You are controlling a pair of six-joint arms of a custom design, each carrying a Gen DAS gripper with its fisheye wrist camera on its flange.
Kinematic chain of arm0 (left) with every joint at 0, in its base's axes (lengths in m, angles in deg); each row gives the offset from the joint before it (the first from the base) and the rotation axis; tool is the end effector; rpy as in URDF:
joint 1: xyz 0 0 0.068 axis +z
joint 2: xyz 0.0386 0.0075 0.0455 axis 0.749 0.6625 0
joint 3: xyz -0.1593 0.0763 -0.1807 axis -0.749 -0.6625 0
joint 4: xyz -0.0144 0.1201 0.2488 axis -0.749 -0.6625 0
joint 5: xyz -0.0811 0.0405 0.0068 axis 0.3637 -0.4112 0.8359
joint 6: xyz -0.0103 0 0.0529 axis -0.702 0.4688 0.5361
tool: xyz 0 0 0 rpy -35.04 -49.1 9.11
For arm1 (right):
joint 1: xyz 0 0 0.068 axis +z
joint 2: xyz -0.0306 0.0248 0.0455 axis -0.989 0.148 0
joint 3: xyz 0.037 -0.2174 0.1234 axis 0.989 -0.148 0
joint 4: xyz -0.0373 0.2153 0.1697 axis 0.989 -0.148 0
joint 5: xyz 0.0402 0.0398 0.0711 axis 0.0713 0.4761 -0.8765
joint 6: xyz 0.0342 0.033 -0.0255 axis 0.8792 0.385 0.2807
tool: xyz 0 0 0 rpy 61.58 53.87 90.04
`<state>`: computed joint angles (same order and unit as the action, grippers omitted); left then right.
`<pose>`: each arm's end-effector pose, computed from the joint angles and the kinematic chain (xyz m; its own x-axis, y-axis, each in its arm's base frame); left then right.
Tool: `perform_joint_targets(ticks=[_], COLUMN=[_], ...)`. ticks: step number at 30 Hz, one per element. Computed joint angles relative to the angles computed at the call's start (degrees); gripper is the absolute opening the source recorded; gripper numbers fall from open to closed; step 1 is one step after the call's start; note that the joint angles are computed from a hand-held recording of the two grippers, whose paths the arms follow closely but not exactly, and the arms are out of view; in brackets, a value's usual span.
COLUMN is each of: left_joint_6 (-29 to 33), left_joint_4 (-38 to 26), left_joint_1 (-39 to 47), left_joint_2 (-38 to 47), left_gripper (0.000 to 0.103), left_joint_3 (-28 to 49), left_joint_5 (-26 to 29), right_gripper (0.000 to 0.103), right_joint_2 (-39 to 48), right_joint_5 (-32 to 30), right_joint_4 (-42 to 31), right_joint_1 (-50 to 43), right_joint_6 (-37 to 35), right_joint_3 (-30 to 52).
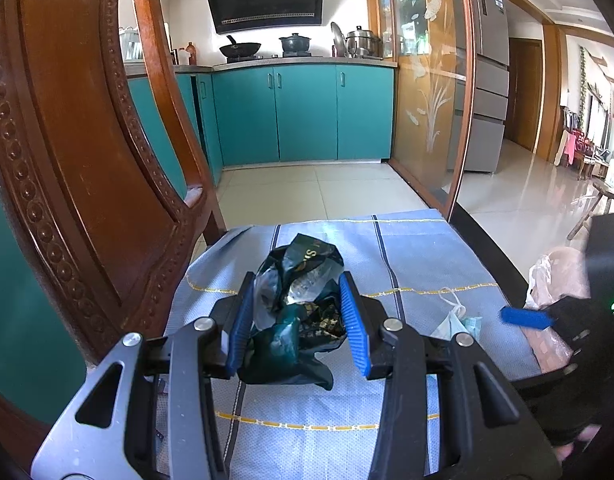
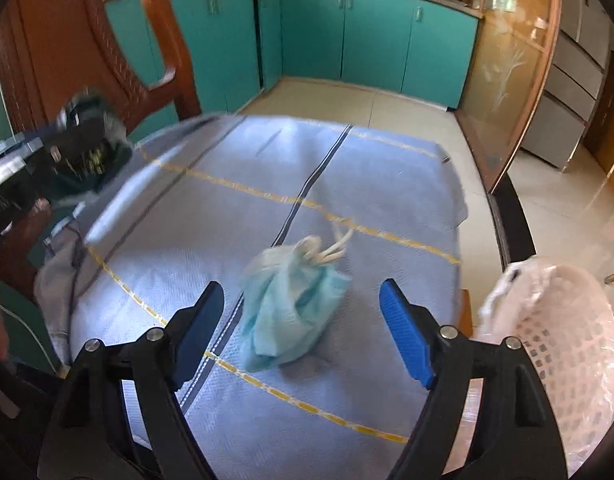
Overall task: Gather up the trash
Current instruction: 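Lift and carry the wrapper with the left gripper while the right carries the mask to the basket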
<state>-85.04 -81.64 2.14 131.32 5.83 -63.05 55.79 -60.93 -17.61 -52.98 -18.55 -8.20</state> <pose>0.2267 -0.1980 0.2075 -0.5326 -0.1514 -0.8327 -0.3391 0.9396 0.0460 0.2738 0.1534 0.1571 -0.5978 -0.5190 -0.6110 -0.6474 0.7620 -0.0139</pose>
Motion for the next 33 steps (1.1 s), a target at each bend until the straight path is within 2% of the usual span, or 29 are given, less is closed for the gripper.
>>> perform_joint_targets(ticks=[2,3,6,9,12,17,20,26,31,33], left_joint_6=[0.18,0.19,-0.1,-0.62,-1.96,-6.32,-9.9,-15.19,-23.26,-25.35], left_joint_4=[0.01,0.06,0.03,0.34,-0.36,-6.12,-11.1,-18.59,-28.17,-30.03], left_joint_1=[0.01,0.0,-0.36,-1.21,-2.9,-8.05,-10.68,-14.55,-17.9,-18.97], left_joint_2=[-0.13,-0.34,-1.28,-2.1,-3.09,-2.76,-1.59,0.86,3.06,3.34], left_gripper=[0.042,0.042,0.042,0.042,0.042,0.042,0.042,0.042,0.042,0.042], left_joint_3=[-0.01,-0.1,-0.54,-1.04,-1.18,1.19,3.63,8.19,12.78,13.14], left_joint_5=[-0.12,-0.33,-1.18,-2.89,-6.52,-16.73,-20.24,-22.53,-24.22,-24.45], right_gripper=[0.078,0.074,0.051,0.031,0.021,0.019,0.019,0.019,0.019,0.019], right_joint_2=[2.15,2.83,3.51,3.31,1.64,-5.18,-9.96,-18.73,-25.15,-28.4], right_joint_5=[1.19,2.13,3.71,1.26,-0.8,-2.55,-2.1,-2.79,-2.41,-2.67], right_joint_4=[0.51,0.92,1.02,0.67,0.59,1.85,2.26,1.36,-0.12,-0.64], right_joint_1=[1.46,2.08,2.51,1.2,-0.12,-1.36,-1.7,-3.48,-4.92,-5.95], right_joint_6=[-0.33,-0.41,-0.51,-0.38,0.5,1.73,1.75,2.09,1.79,1.72], right_joint_3=[0.44,0.41,0.5,0.47,-0.21,-3.05,-4.89,-8.02,-9.9,-10.92])
